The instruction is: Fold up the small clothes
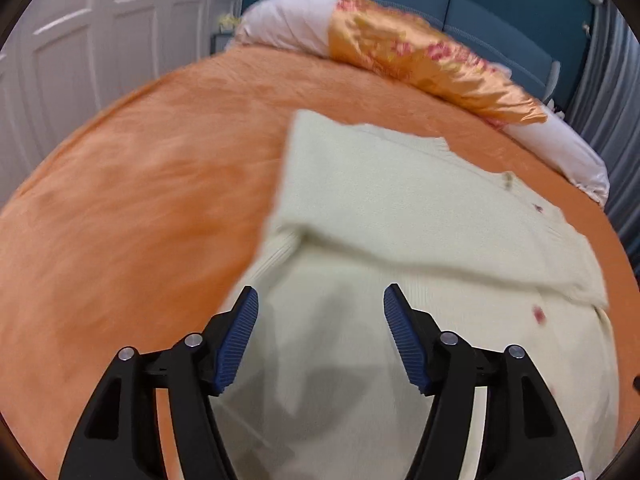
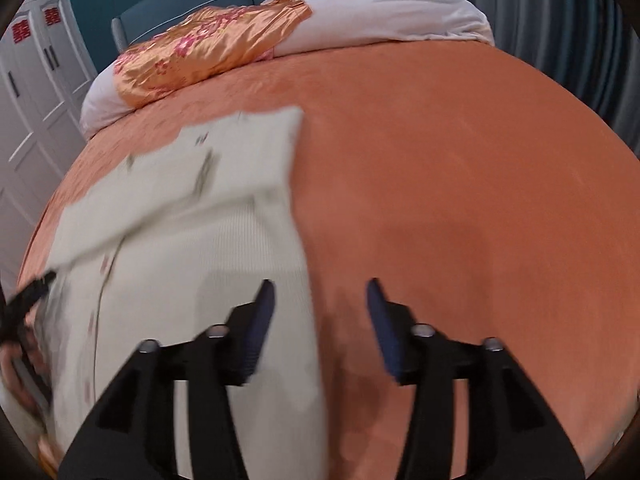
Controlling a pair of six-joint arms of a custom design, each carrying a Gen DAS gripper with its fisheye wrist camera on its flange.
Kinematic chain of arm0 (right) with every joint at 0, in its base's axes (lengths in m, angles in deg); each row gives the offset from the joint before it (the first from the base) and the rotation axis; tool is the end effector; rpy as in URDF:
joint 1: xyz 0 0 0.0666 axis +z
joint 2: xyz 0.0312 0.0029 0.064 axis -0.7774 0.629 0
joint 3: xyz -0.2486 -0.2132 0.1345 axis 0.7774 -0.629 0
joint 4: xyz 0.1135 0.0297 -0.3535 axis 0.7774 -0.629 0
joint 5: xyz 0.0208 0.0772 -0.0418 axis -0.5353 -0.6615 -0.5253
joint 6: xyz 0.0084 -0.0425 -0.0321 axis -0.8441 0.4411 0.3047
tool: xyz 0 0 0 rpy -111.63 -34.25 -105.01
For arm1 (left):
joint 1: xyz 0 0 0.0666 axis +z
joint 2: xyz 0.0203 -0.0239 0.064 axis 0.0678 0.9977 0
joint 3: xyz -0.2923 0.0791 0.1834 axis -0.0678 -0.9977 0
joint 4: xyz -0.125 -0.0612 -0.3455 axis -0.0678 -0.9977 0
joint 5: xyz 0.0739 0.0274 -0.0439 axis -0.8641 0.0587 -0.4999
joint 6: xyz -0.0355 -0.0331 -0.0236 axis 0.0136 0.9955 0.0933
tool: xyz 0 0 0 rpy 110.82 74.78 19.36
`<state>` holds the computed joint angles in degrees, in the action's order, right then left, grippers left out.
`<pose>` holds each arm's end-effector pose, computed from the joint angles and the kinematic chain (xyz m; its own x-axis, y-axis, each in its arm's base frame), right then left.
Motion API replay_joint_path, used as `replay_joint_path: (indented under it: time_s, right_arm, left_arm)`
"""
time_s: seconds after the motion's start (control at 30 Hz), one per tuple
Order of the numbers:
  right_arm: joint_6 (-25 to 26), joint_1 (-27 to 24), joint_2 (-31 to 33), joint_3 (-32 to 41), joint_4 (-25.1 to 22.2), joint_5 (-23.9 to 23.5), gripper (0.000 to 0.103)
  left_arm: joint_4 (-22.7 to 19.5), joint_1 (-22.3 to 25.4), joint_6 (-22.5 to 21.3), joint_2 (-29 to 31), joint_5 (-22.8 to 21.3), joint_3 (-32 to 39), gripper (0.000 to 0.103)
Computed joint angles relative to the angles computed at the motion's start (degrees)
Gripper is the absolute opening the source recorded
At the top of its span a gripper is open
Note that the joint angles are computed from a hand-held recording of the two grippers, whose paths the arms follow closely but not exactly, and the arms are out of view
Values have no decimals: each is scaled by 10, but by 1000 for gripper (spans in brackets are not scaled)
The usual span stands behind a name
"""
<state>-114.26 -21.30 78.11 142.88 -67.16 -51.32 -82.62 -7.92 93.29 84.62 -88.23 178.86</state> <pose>0.4396 0.2380 0.3141 -0.7804 0.3244 -0.5346 0.2871 0.9454 0.1545 0.5903 -0.1212 0.2668 -0.7418 -0.1792 -0.6463 -0.0947 0.9820 -0.1637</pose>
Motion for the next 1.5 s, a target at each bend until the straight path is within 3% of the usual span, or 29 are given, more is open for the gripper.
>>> replay_joint_path:
  time_s: [0.07,0.17,0.27,0.33,0.5,0.6,0.67,0.7,0.73,0.77,0.8,0.87,1.13,1.3,1.4,1.5]
  right_arm:
    - [-28,23,-36,-41,-12,-18,53]
    - [-64,62,-78,-89,-25,-37,56]
    - [-105,85,-98,-120,1,-56,58]
    - [-127,91,-99,-129,26,-72,58]
    - [-154,93,-75,-126,82,-105,58]
    - [-161,94,-62,-117,92,-99,60]
    - [-164,96,-60,-113,91,-94,48]
    - [-165,97,-59,-111,88,-93,44]
    - [-165,98,-59,-109,89,-92,32]
    - [-165,99,-64,-114,92,-90,17]
    - [-164,100,-69,-116,97,-89,10]
    - [-161,103,-77,-115,96,-80,8]
    - [-127,127,-119,-109,58,-49,5]
    - [-106,155,-151,-119,6,-57,5]
    - [-88,194,-169,-120,-66,-74,5]
    - [-84,244,-187,-111,-143,-104,5]
  left_arm:
    - [23,2,-17,-91,-6,-105,79]
    - [-9,9,-25,-187,-15,-205,80]
    - [-64,25,5,-238,21,-262,80]
    - [-70,34,40,-263,57,-296,80]
    - [-55,22,61,-272,81,-308,80]
    - [-55,10,67,-248,70,-289,80]
    - [-62,5,58,-235,60,-276,80]
    - [-65,3,52,-229,59,-268,75]
    - [-71,1,47,-223,59,-261,68]
    - [-78,0,39,-220,60,-254,48]
    - [-85,0,32,-217,66,-249,27]
    - [-101,9,32,-221,111,-245,8]
    - [-133,0,15,-293,118,-257,6]
    - [-187,-7,-13,-355,124,-286,6]
    - [-249,-21,-46,-414,111,-317,6]
    - [-342,-36,-80,-481,111,-345,6]
